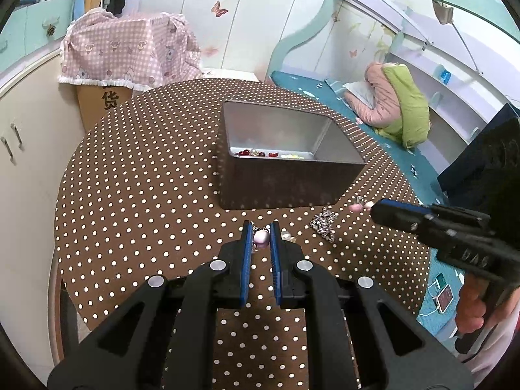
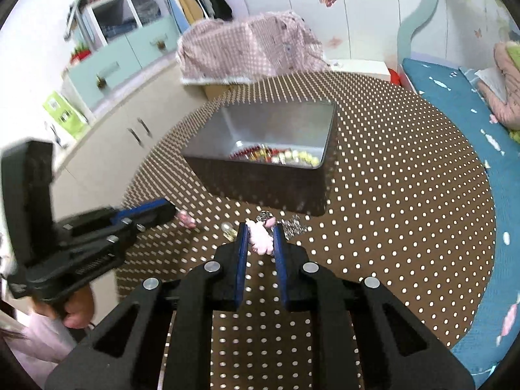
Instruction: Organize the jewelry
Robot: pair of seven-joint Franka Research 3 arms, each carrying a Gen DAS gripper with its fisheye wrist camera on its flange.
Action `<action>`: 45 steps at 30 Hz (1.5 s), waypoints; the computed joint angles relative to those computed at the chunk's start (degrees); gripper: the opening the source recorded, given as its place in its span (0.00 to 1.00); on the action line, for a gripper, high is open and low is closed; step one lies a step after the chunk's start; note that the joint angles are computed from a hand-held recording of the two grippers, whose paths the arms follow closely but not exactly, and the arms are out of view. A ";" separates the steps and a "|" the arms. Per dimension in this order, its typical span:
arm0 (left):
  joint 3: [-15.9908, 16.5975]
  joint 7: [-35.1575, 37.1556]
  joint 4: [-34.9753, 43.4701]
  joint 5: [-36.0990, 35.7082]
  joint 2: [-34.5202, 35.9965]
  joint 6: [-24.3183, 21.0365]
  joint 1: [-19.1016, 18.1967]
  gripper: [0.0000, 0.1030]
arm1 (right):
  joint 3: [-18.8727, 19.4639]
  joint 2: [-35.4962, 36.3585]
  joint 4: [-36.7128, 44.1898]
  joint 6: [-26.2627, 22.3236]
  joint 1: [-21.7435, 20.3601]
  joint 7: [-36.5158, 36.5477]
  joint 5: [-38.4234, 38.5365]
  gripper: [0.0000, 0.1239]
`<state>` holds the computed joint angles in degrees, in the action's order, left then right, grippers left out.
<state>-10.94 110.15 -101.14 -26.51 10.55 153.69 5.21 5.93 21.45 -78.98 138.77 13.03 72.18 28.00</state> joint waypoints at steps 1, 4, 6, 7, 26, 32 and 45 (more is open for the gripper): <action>-0.01 -0.04 -0.02 0.13 -0.04 0.07 -0.06 0.11 | 0.35 -0.40 -0.51 0.33 -0.61 -0.78 1.34 0.12; 0.03 -0.40 0.10 0.41 -0.06 -0.45 -0.13 0.11 | -2.91 0.63 0.33 -2.00 1.72 5.86 -6.17 0.12; -0.02 -0.27 -0.14 0.18 -0.22 -0.43 -0.12 0.11 | -2.59 0.79 -0.29 -3.97 1.05 7.46 -6.13 0.12; 0.04 -0.39 -0.08 0.23 -0.17 -0.49 -0.15 0.11 | -2.24 0.17 -1.70 -3.77 0.57 7.62 -5.26 0.12; -0.73 1.12 6.32 0.57 2.03 1.24 -0.17 0.11 | -1.34 1.99 4.93 1.51 0.71 4.33 -6.34 0.12; -1.91 1.17 10.93 0.56 4.22 1.47 0.49 0.11 | -0.85 6.18 12.27 0.19 0.79 3.96 -6.74 0.12; -2.89 -5.40 21.83 8.04 12.08 -2.68 -0.04 0.11 | -0.26 14.72 25.35 -5.47 0.85 5.06 -7.41 0.12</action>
